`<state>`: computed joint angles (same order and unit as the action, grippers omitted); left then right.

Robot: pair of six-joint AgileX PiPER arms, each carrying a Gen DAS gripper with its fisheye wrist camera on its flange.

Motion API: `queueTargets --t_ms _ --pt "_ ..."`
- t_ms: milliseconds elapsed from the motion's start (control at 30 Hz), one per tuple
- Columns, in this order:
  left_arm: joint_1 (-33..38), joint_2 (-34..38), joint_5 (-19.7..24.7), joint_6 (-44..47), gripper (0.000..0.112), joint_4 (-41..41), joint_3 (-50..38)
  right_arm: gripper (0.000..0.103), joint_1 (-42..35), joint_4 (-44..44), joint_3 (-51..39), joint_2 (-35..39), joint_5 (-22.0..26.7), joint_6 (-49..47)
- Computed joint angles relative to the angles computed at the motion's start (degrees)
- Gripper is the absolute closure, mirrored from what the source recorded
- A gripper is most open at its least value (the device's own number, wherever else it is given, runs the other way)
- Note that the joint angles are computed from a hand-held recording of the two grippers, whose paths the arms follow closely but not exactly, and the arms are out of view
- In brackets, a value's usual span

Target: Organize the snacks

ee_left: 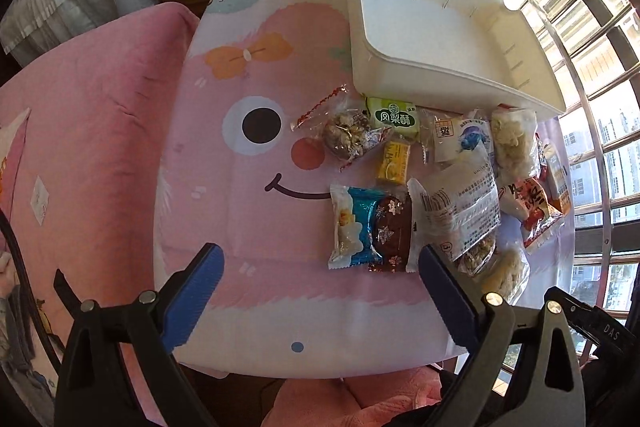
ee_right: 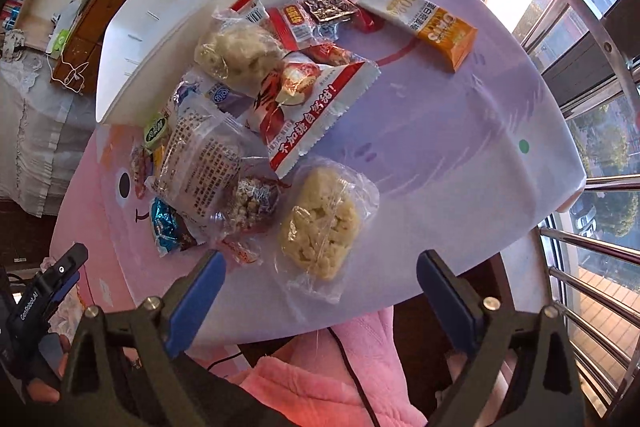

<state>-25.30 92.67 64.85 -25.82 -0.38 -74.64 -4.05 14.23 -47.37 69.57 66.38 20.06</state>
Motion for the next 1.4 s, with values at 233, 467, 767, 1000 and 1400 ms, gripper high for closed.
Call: queueTargets --t_ms 233,467,767,1000,1400 --pt "-0.81 9.96 -0.69 2.82 0.029 -1.98 -3.78 0.014 -5.40 7.11 0.41 10.19 0.33 -0.28" --pt "-0.03 16.30 -2.00 4.94 0.040 -3.11 -5.56 0.026 -6.33 10.16 0.21 16.26 -0.35 2.44" --pt "1.24 21.63 -2.65 10.02 0.064 -7.03 -6.68 0.042 -7.22 11.92 0.09 21.17 -0.70 5.69" --pt "0.67 23.03 -1.79 11.72 0.080 -8.04 -7.21 0.047 -6.42 12.01 -1.50 23.75 -0.21 5.93" --pt "0.32 19.76 -2.59 10.45 0.084 -8.16 -4.89 0.049 -12.55 13.44 4.14 19.35 -1.44 0.06"
